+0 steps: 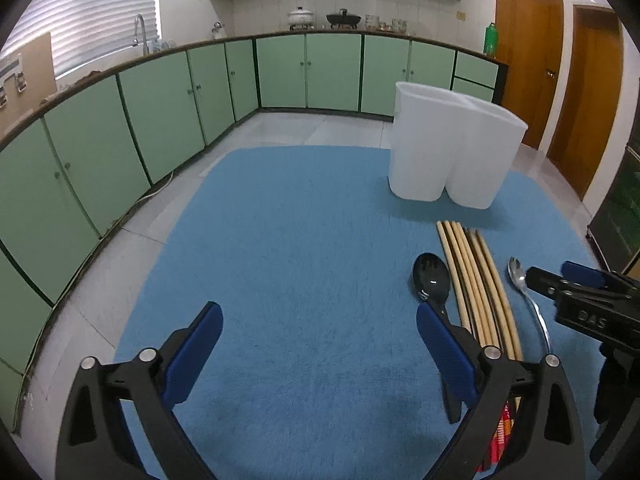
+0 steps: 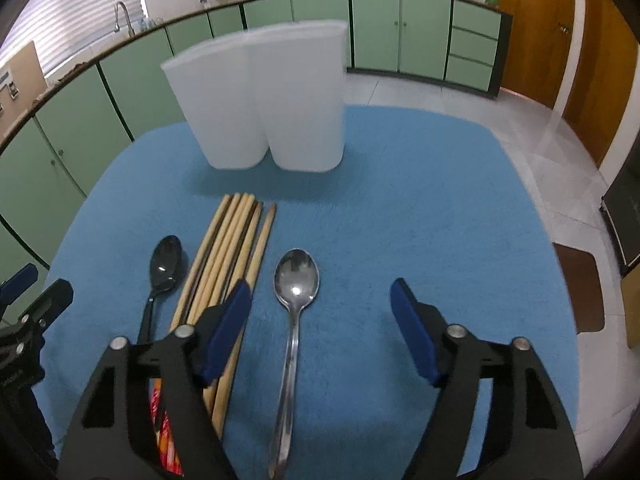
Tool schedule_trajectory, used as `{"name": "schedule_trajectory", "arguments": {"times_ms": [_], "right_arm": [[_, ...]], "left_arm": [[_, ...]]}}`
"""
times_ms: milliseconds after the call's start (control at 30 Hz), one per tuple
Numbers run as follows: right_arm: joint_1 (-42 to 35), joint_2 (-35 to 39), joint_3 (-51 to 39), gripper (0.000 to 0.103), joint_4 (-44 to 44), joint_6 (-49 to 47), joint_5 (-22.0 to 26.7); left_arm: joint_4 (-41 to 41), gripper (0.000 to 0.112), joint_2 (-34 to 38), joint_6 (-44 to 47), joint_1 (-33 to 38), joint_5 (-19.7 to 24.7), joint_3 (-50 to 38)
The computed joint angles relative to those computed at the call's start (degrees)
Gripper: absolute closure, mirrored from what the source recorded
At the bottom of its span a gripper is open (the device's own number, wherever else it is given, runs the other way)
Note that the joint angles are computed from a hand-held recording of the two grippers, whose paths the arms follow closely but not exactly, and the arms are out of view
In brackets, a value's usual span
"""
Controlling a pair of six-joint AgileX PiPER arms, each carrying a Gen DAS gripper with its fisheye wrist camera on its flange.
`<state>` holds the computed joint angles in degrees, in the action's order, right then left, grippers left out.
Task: Organize utensils
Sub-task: 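Move the right tool to the metal spoon while the left tool approaches the black spoon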
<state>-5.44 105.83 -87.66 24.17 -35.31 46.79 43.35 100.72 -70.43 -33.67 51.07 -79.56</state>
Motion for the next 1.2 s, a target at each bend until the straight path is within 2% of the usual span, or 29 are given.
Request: {"name": "schedule_trajectory", "arguments": {"times_ms": [267,333,400,700,967,1200], "right_arm": [[1.9,2.8,-2.1,0.053,-2.5,4.0,0.0],[1.9,2.7,-2.0,0.068,-1.9,3.2,-0.1],[1.8,2.6,-1.6,0.075,-1.4,2.6,-0.4],[-1.0,1.1,0.9,0.076,1.7,-2.0,-0.8],[-1.8,2.9,-1.9,0.075,2.8,-2.8,0.5],[-3.7,3.5,-2.6,0.075,4.8,-5.6,2.1]], "left_arm": [[-2.2,0.017,2.6,3.1,1.3,-1.4,-1.8],[-2.6,0.017,3.1,3.7,1.7,-1.7,-2.2],[-3.2,0.017,3.7,4.4,2.0,-2.1,-2.7],[-7.7,0.017,9.9,12.5,2.5,-3.0,-11.9],[-13.1,0.017,17.8,18.9,4.4,-0.8,-23.2],[-16.2,0.017,20.9,21.8,6.5,0.7,-26.5]]}}
